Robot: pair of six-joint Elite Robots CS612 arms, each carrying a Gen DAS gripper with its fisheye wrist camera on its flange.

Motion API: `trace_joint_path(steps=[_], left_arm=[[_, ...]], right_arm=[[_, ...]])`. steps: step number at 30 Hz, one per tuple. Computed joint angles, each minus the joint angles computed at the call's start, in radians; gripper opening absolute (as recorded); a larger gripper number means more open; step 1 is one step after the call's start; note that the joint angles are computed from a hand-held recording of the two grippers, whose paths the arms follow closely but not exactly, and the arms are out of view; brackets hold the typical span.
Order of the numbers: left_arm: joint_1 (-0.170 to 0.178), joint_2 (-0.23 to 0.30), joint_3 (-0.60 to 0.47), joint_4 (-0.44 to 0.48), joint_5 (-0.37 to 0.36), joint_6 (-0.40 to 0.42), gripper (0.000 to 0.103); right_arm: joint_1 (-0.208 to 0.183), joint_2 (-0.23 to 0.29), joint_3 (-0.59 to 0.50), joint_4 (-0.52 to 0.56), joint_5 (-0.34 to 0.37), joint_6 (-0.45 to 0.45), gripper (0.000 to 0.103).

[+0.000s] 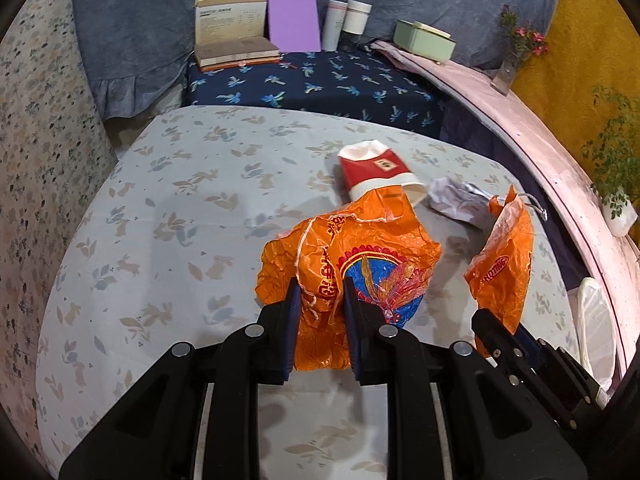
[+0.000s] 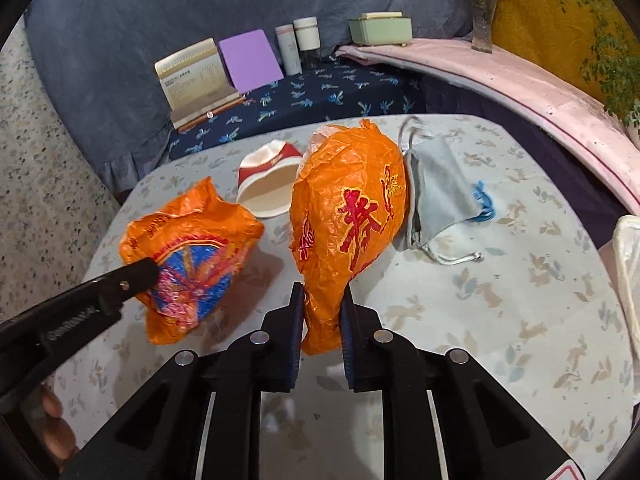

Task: Collect trash
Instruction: 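Carry both orange bags over the white bin and open both tools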

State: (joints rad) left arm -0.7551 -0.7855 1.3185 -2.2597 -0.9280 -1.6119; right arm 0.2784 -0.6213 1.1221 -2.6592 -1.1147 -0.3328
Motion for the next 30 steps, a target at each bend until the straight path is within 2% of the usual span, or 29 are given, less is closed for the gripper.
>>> trace_joint_path(steps=[14, 23, 30], left_arm=[[-0.028, 0.083, -0.206, 0.047, 0.060, 0.137, 0.020], [-0.041, 0.177, -0.397, 0.083, 0.068, 0.258, 0.020], [-0.050, 0.275, -0.587, 0.124, 0.058, 0.366, 0.020]], right_arm=[[-0.078, -0.066, 0.059, -0.127, 0.064, 0.058, 0.016], [-0.139, -0.076, 0.063, -0.179, 0.055, 0.112, 0.016], [-0.184, -0.074, 0.063, -0.202, 0.036, 0.149, 0.016]])
